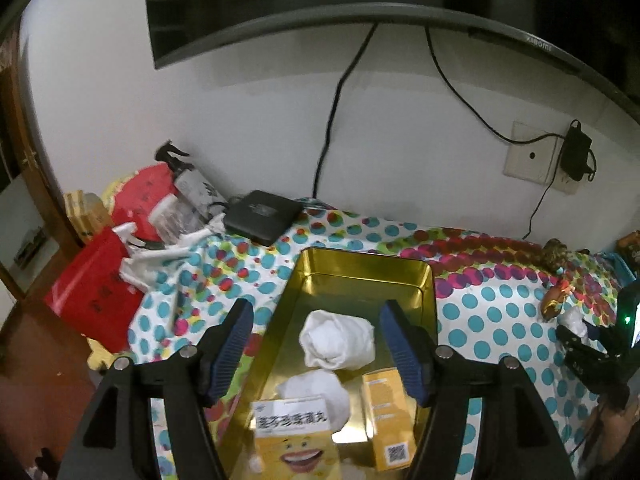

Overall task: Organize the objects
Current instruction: 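Carry the white sock into the gold tray and open the left tool, then carry the plastic bundle into the gold tray and open the right tool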

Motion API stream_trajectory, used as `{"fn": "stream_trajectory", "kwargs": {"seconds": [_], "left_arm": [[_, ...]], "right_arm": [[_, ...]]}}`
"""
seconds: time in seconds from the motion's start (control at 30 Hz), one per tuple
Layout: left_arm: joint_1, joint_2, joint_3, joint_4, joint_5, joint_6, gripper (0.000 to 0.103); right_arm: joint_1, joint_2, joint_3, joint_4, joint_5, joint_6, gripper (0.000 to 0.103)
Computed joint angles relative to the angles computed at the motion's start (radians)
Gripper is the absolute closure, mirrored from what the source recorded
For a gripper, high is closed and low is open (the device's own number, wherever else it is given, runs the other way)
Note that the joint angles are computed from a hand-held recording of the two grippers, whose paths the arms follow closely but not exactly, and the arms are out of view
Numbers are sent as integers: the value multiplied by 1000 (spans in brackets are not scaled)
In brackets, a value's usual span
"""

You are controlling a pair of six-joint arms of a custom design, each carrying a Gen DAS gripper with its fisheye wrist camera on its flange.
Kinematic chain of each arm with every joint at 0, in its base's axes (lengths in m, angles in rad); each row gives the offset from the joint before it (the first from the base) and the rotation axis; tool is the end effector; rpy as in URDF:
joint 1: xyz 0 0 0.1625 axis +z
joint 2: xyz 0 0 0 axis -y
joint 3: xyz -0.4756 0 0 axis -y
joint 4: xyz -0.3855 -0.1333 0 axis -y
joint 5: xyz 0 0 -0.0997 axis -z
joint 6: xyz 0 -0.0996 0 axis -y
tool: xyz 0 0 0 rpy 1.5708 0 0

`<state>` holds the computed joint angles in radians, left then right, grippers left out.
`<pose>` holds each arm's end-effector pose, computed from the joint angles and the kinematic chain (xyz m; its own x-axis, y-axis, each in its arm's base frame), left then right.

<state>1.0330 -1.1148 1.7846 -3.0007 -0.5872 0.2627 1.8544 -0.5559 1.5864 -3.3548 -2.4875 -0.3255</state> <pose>-0.1329 -0.6449 0.3789 -0.6468 -0.0400 -0.7616 0.5584 0.6553 -0.5087 0.2526 -0.6727 0.1069 -0.6322 0.1087 0.7672 -0.4287 0.7757 -0.4632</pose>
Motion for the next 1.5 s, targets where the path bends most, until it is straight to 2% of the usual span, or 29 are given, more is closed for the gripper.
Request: {"fn": "stream_trajectory", "kwargs": {"seconds": [0.17, 0.3, 0.4, 0.47, 0.53, 0.63, 0.67, 0.8, 0.93, 1.17, 1.33, 1.4, 1.5], "left_arm": [[-14, -46, 58, 22, -13, -46, 35], [-36, -58, 122, -27, 18, -33, 35], [-44, -86, 169, -10, -6, -81, 35], [-51, -109, 206, -16, -20, -119, 35], [-61, -121, 243, -59, -13, -120, 35], [-79, -120, 298, -172, 32, -39, 35], [-81, -123, 313, -195, 42, -21, 35], [-66, -164, 330, -145, 20, -81, 35], [-47, -178, 333, -136, 34, -105, 35], [-21, -213, 339, -81, 31, -135, 35], [-8, -230, 343, -88, 22, -143, 35], [-5, -231, 343, -91, 31, -140, 35], [2, -233, 343, -98, 26, -135, 35]], "right_arm": [[4, 7, 2, -49, 4, -17, 64], [8, 13, 6, -103, 1, -52, 65], [12, 17, 11, -159, 5, -85, 65], [14, 12, 32, -232, 42, -122, 65], [16, 11, 46, -287, 72, -157, 64], [22, 14, 56, -330, 97, -204, 64], [23, 10, 60, -306, 104, -190, 64], [42, -5, 74, -248, 175, -114, 64], [90, -3, 30, -147, 300, -66, 64], [179, 98, -131, 39, 434, -88, 63], [210, 166, -220, 150, 457, -91, 65], [216, 191, -254, 193, 455, -97, 68], [220, 203, -257, 189, 454, -102, 69]]}}
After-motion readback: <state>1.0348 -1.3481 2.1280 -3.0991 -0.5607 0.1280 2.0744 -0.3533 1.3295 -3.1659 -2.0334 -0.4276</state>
